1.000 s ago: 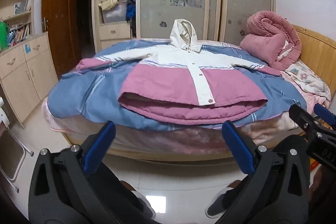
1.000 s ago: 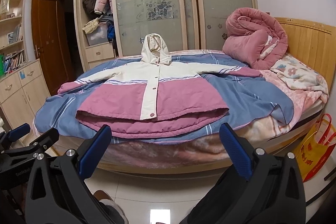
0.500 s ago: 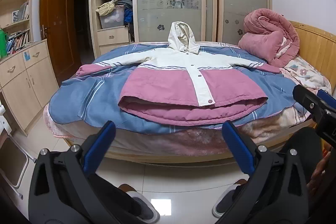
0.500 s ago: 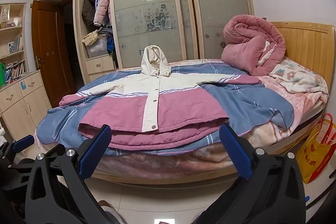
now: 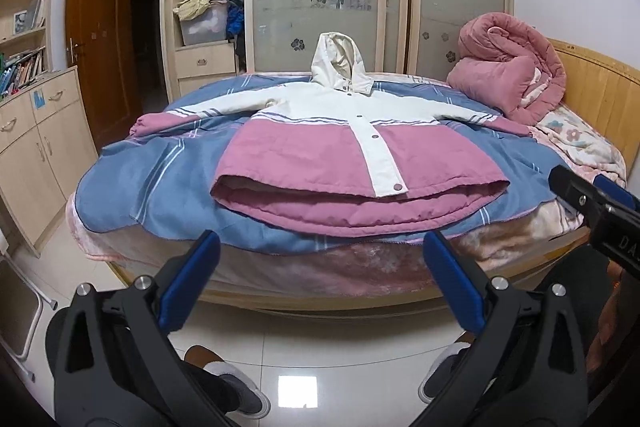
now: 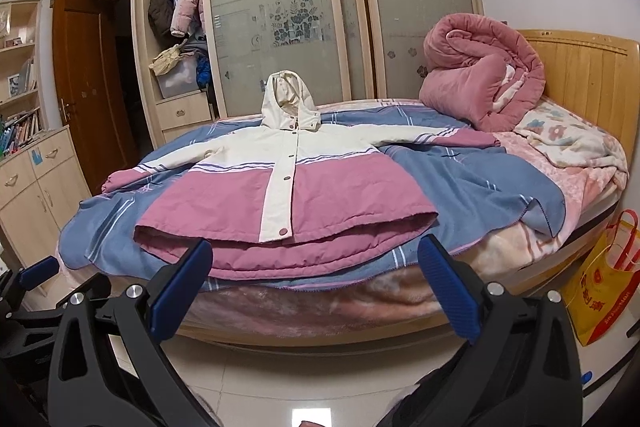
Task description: Fold large clothes
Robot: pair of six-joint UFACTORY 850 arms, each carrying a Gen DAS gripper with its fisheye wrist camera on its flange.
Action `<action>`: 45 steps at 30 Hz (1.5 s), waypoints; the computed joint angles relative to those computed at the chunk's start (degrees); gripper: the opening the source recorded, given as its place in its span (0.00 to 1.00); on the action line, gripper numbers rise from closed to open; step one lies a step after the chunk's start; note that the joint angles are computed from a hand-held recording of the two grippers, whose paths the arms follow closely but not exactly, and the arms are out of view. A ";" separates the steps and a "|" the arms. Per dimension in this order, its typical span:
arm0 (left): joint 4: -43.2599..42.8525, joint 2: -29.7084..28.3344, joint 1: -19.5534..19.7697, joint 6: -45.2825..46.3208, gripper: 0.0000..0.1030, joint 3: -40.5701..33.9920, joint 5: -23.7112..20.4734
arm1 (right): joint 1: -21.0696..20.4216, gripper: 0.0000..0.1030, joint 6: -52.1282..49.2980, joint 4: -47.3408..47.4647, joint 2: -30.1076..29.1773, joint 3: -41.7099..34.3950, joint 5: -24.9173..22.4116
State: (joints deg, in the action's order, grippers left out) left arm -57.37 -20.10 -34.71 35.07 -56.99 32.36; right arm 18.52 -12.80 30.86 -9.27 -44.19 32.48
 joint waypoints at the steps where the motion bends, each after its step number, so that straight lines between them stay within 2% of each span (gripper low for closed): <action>1: 0.34 -0.51 0.39 -0.20 0.98 -0.40 -0.63 | 0.02 0.99 -0.51 0.29 -0.56 -0.31 0.53; 6: 13.22 -2.29 2.68 -10.22 0.98 -1.75 -4.44 | -1.01 0.99 0.98 -1.83 -2.37 -1.56 0.61; 8: 11.30 -3.93 2.91 -6.97 0.98 -3.76 -4.53 | -1.70 0.99 0.47 -1.38 -3.81 -2.72 0.80; 12: 9.45 -7.11 4.20 -5.52 0.98 -8.14 -7.06 | -3.66 0.99 1.77 -2.11 -6.35 -5.87 -1.99; 16: 7.81 -10.39 5.17 -0.52 0.98 -12.89 -7.71 | -6.08 0.99 6.49 -8.78 -8.40 -8.70 -2.81; 17: 5.57 -11.70 5.50 3.52 0.98 -15.21 -7.97 | -6.88 0.99 8.16 -10.67 -8.94 -9.69 -3.25; 19: 4.00 -13.50 6.35 7.88 0.98 -18.93 -9.82 | -8.41 0.99 10.18 -13.00 -10.05 -11.90 -3.51; 22: 5.42 -16.93 8.14 9.47 0.98 -25.63 -11.89 | -11.18 0.99 12.85 -16.44 -12.02 -16.77 -4.03; 25: 7.88 -20.87 9.18 10.85 0.98 -31.11 -9.51 | -14.53 0.99 16.25 -19.38 -14.48 -22.67 -4.29; 27: 6.79 -23.91 9.78 12.87 0.98 -34.15 -5.96 | -17.73 0.99 25.66 -27.30 -16.45 -26.68 -4.54; 28: 7.33 -25.14 10.44 11.74 0.98 -35.19 -6.06 | -19.65 0.99 31.66 -31.49 -17.96 -29.47 -4.95; 29: 6.92 -25.97 11.02 11.38 0.98 -36.09 -7.20 | -21.28 0.99 37.66 -36.14 -19.41 -32.20 -6.35; 31: 4.72 -27.49 12.89 10.60 0.98 -38.17 -13.34 | -24.10 0.99 49.65 -45.98 -23.27 -39.25 -11.11; 32: 4.72 -28.13 13.92 9.01 0.98 -39.38 -16.88 | -25.19 0.99 55.65 -50.65 -24.97 -42.05 -12.03; 33: 5.80 -28.35 14.46 7.11 0.98 -39.80 -18.20 | -26.47 0.99 61.64 -55.31 -27.28 -45.42 -11.65; 35: 8.60 -28.92 15.09 3.41 0.98 -41.02 -19.15 | -28.44 0.99 73.63 -67.07 -31.05 -51.12 -11.35; 38: 9.61 -29.59 15.40 1.85 0.98 -42.15 -18.78 | -30.52 0.99 91.62 -83.06 -39.09 -62.09 -14.09; 39: 9.33 -30.13 15.48 1.78 0.98 -43.21 -19.30 | -31.28 0.99 95.52 -85.67 -42.06 -65.14 -12.68; 41: 7.46 -31.38 15.47 2.84 0.98 -45.44 -20.19 | -32.58 0.99 101.10 -89.40 -47.86 -70.87 -10.28; 42: 6.44 -31.91 15.41 3.73 0.98 -46.32 -20.36 | -32.88 0.99 107.10 -94.37 -50.08 -73.61 -10.96; 45: -3.75 -34.84 14.83 15.30 0.98 -50.95 -20.72 | -34.44 0.99 124.95 -108.39 -59.36 -85.44 -10.90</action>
State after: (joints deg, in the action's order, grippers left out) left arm -61.12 -54.94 -19.88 50.37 -107.93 11.64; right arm -15.92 112.15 -77.53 -68.62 -129.63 21.58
